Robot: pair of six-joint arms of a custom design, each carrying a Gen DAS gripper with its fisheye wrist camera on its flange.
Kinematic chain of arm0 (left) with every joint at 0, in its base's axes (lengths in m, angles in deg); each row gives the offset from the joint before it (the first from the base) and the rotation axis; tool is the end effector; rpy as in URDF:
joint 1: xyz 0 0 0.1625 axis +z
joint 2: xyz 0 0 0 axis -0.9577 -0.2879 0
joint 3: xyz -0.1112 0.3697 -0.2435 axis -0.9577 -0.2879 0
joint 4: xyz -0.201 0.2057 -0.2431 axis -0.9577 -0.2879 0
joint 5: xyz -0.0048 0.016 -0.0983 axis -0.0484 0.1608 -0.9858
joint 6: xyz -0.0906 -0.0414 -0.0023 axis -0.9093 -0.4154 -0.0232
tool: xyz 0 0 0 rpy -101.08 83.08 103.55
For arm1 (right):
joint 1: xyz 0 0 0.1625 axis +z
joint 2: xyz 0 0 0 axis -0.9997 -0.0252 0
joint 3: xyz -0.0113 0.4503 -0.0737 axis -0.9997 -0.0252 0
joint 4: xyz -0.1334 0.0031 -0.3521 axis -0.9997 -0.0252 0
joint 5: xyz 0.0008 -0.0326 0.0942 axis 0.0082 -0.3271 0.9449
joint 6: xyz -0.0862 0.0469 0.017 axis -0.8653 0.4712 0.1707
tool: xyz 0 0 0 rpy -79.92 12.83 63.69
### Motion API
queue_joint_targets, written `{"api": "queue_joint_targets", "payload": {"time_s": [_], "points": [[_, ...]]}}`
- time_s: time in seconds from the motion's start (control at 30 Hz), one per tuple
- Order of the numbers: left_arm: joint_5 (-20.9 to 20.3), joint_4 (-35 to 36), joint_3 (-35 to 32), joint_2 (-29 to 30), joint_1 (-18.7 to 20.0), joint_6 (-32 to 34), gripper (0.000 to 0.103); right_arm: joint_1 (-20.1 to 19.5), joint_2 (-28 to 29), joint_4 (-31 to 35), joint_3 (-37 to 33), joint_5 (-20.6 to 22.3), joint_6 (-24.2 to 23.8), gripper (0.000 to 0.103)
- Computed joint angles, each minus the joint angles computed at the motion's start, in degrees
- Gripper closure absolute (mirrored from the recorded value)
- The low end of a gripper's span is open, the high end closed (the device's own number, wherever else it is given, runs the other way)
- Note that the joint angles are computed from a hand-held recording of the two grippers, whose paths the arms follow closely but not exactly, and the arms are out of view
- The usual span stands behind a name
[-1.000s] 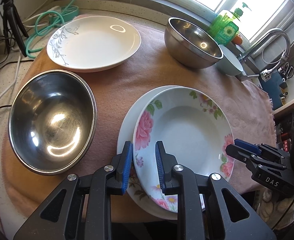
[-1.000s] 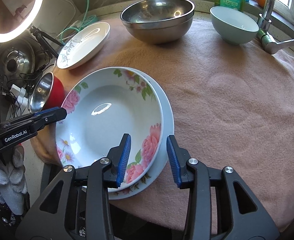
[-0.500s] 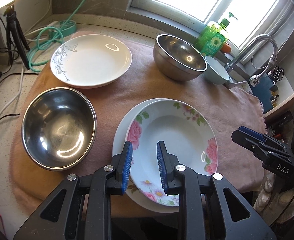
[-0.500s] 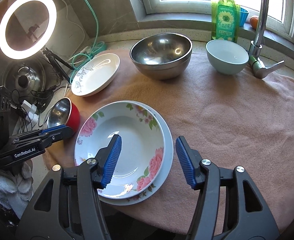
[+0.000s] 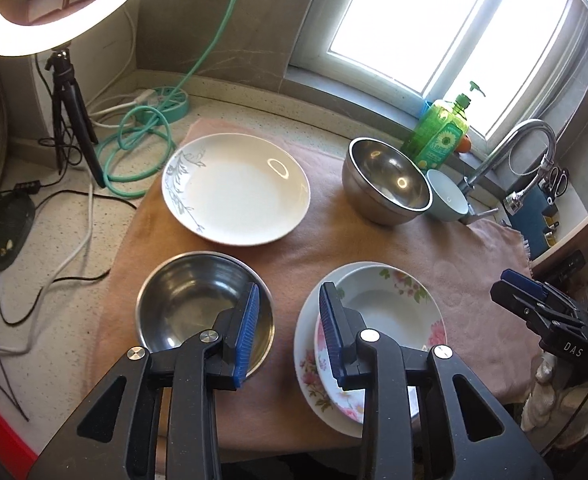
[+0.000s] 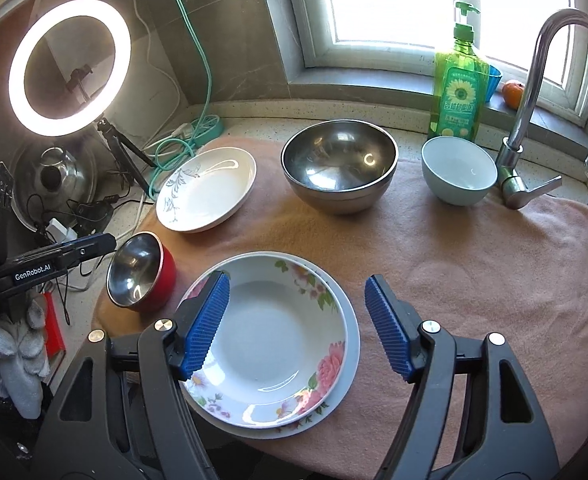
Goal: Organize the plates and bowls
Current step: 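Open both grippers to release the stacked plate, then move both grippers to the rim of the white grey-leaf plate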
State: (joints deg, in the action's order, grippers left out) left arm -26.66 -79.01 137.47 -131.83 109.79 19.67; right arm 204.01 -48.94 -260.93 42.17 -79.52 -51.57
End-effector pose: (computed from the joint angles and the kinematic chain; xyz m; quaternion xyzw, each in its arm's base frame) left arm -0.0694 -0.3193 0.2773 -0.0802 0.8805 -0.3775 0.2752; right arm 0.3124 -0.4291 0.0446 0.3678 -0.9010 0.1489 0.1757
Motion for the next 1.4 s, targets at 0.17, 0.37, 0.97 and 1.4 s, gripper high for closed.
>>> {"api": "queue_joint_targets", "payload": {"time_s": [0.17, 0.37, 0.97, 1.4], "points": [[2.59, 6.21, -1.19, -5.0, 1.04, 0.04, 0.073, 1.02, 1.37, 2.68, -2.22, -1.12, 2.23, 0.03], [4.43, 6.61, -1.89, -7.97, 4.13, 4.3, 0.073, 1.88, 2.48, 4.29, -3.68, 1.23, 3.23, 0.03], [-0.72, -19.08, -3.62, -1.81, 20.79, 30.98, 0.073, 4.24, 10.57, 8.88, -14.45, 0.2, 7.5, 0.03], [-8.78, -33.55, -10.01, 9.6, 33.61, 46.52, 0.073, 2.54, 16.1, 17.18, -23.04, 0.8, 13.15, 0.056]]}}
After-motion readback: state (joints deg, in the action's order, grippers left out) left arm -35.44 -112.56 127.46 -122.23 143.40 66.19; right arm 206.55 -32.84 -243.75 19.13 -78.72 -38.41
